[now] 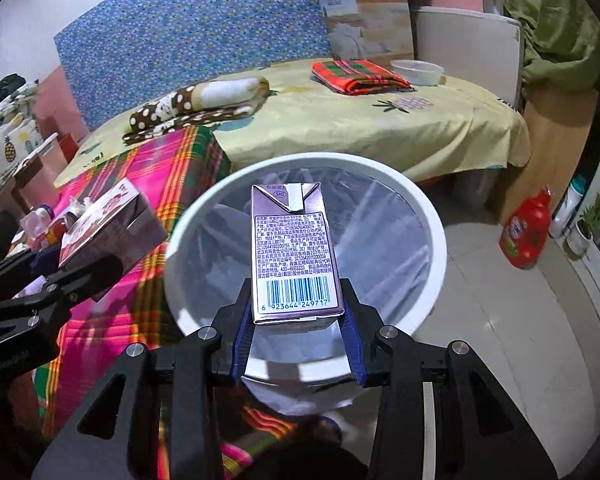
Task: Collect trash
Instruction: 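Carry both cartons over the white trash bin and open both tools to drop them, then move both tools back from the bin toward the trash on the bed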
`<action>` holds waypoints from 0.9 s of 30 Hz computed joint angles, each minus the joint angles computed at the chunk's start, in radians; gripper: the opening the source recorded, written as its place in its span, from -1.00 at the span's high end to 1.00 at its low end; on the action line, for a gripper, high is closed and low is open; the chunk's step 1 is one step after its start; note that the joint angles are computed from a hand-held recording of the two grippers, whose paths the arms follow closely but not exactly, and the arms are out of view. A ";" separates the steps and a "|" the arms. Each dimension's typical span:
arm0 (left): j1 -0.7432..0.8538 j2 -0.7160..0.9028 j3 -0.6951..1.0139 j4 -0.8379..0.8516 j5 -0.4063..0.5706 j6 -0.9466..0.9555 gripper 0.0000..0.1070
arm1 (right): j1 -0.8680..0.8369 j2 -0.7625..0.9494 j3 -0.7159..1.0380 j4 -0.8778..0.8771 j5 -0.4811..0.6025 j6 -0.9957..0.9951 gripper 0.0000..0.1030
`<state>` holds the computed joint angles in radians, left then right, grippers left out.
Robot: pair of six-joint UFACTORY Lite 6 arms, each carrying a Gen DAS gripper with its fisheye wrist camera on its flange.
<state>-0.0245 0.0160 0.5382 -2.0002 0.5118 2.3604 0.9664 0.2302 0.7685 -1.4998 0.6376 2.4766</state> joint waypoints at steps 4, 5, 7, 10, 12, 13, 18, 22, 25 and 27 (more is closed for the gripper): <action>-0.050 0.050 0.034 -0.036 -0.027 0.021 -0.15 | -0.024 -0.007 -0.024 -0.010 -0.037 0.001 0.20; -0.062 0.061 0.040 -0.047 -0.036 0.028 -0.15 | -0.033 -0.009 -0.030 -0.017 -0.051 0.005 0.20; -0.071 0.079 0.051 -0.053 -0.041 0.032 -0.16 | -0.049 -0.014 -0.039 -0.023 -0.075 0.005 0.20; -0.087 0.103 0.067 -0.066 -0.053 0.039 -0.16 | -0.055 -0.025 -0.057 -0.038 -0.085 0.016 0.19; -0.095 0.111 0.074 -0.078 -0.057 0.046 -0.17 | -0.057 -0.030 -0.067 -0.043 -0.091 0.025 0.19; -0.095 0.112 0.073 -0.077 -0.054 0.044 -0.20 | -0.060 -0.025 -0.061 -0.047 -0.096 0.026 0.19; -0.092 0.110 0.072 -0.077 -0.046 0.040 -0.23 | -0.050 -0.058 -0.091 -0.057 -0.079 0.044 0.19; -0.069 0.098 0.063 -0.047 -0.035 0.010 -0.23 | -0.041 -0.061 -0.081 -0.049 -0.066 0.042 0.19; -0.032 0.076 0.048 -0.009 -0.018 -0.018 -0.23 | -0.023 -0.077 -0.090 -0.038 -0.047 0.044 0.19; -0.002 0.046 0.022 0.009 -0.007 -0.029 -0.23 | -0.011 -0.086 -0.093 -0.037 -0.033 0.050 0.19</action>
